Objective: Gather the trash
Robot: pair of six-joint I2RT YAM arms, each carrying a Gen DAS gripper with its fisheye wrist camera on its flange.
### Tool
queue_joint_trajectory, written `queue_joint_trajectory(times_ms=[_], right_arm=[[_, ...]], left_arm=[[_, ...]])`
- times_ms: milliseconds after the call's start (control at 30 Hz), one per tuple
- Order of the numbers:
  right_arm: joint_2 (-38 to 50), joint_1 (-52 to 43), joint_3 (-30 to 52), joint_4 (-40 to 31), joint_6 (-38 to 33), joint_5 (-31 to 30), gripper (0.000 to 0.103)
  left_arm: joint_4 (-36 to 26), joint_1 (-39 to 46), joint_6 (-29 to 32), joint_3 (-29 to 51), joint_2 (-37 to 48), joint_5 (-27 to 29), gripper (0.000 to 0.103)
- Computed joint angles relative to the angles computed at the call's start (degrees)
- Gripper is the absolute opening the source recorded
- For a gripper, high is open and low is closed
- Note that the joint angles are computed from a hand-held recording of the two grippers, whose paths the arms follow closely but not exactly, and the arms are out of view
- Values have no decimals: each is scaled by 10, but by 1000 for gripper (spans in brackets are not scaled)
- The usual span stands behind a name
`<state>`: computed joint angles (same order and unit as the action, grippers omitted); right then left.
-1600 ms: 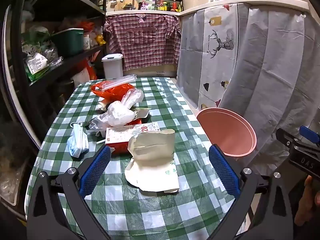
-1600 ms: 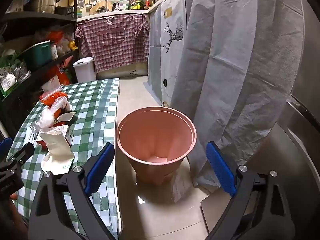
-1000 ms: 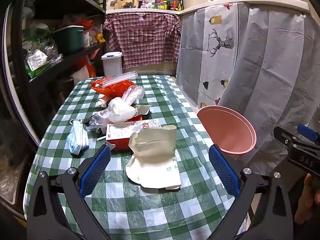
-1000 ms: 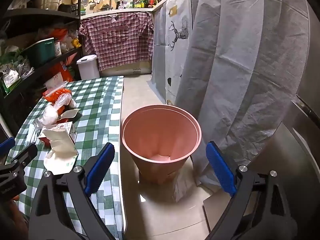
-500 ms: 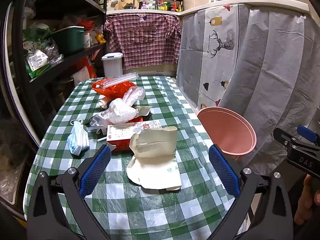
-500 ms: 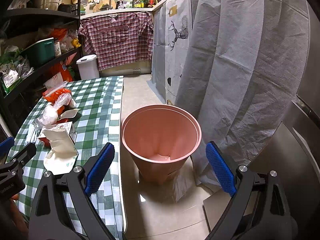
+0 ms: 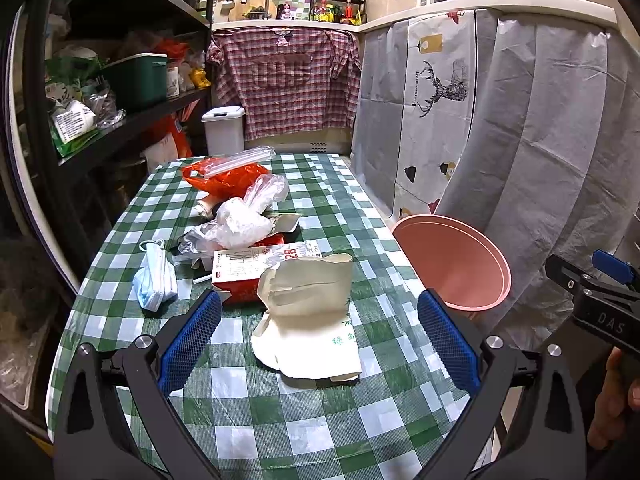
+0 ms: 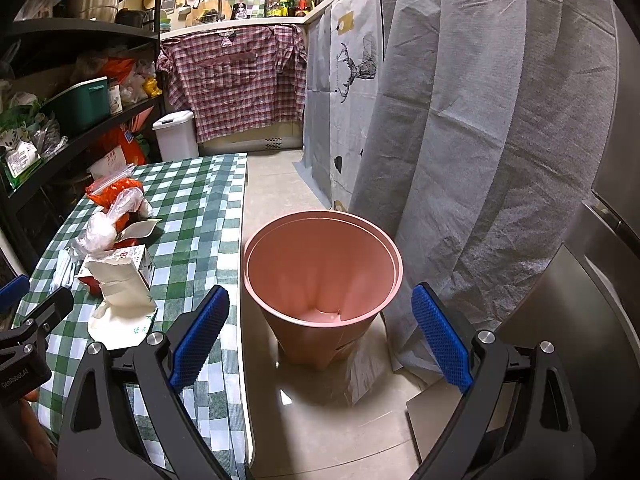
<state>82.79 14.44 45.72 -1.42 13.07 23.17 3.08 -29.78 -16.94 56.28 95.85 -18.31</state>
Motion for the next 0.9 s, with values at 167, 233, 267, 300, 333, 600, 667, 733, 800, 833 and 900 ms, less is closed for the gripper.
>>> queue_joint_trajectory(times_ms=[167,233,267,300,333,600,667,733,800,833,900], right_arm=[[0,0,1,-1,0,-1,91],[0,0,1,-1,0,0,91],[0,0,2,-1,0,-1,91],[0,1,2,-1,0,-1,91],[0,1,1,-1,0,0,91],[0,1,2,-1,0,0,91],[0,1,1,-1,0,0,91],[0,1,0,0,0,0,91],[-1,1,0,0,0,0,91],[0,1,1,-1,1,0,91],[-1,1,1,-1,1,-1,91]], left_arm=[[-1,-1,0,1,1,0,95],[-1,-2,0,2,1,-1,95],[-2,-3,0,4,3,-2,95],[-1,-2,-1,3,2,-2,95],[-1,-2,-1,2,1,-1,95],[-2,-3,-1,5,3,-2,95],[-2,-3,-1,4,3,-2,95],[-2,-3,-2,5,3,-1,95],[-3,-5,-3,8,5,-3,95],[-2,-4,-2,6,4,-2,95],[-1,-5,-2,7,5,-3,95]])
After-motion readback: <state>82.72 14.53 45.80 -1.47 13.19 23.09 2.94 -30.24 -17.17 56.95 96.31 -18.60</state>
